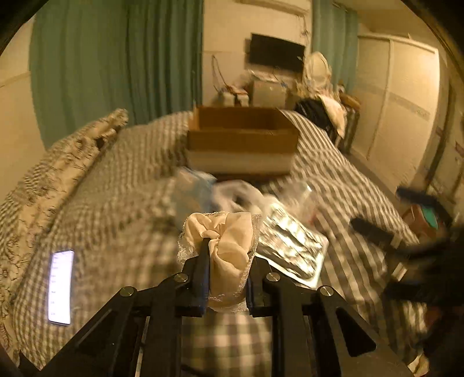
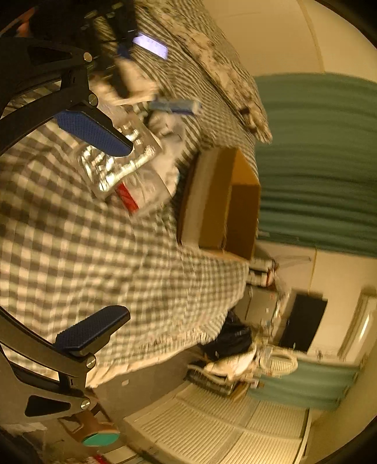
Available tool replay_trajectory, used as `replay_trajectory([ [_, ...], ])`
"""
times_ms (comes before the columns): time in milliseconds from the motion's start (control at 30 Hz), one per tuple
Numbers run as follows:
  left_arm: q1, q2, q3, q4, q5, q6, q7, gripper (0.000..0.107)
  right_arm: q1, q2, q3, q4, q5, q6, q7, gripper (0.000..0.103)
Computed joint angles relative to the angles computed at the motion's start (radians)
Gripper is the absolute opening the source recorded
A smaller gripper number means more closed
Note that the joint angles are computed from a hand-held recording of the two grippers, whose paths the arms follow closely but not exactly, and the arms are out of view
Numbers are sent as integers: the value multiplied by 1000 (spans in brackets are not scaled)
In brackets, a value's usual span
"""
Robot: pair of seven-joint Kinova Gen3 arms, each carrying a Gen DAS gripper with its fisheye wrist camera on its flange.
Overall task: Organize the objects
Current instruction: 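Grasp the cream scrunchie with the left gripper while the right grasps the foil blister pack, then carry scrunchie and foil pack into the cardboard box and open both grippers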
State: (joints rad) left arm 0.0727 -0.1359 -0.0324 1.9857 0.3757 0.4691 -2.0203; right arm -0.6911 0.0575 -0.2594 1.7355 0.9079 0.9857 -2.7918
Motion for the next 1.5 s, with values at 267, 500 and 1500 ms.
replay_trajectory([
  [267, -46, 24, -39, -39, 30, 40, -20, 19, 2, 115, 36, -52, -105, -115, 187, 103],
  [500, -77, 62, -25, -44, 70, 64, -56, 19, -11, 225, 102, -158, -260, -99, 369, 103],
  [1500, -90, 83, -14, -201, 224, 141, -170, 19, -49, 70, 84, -178, -37, -65, 283, 69],
])
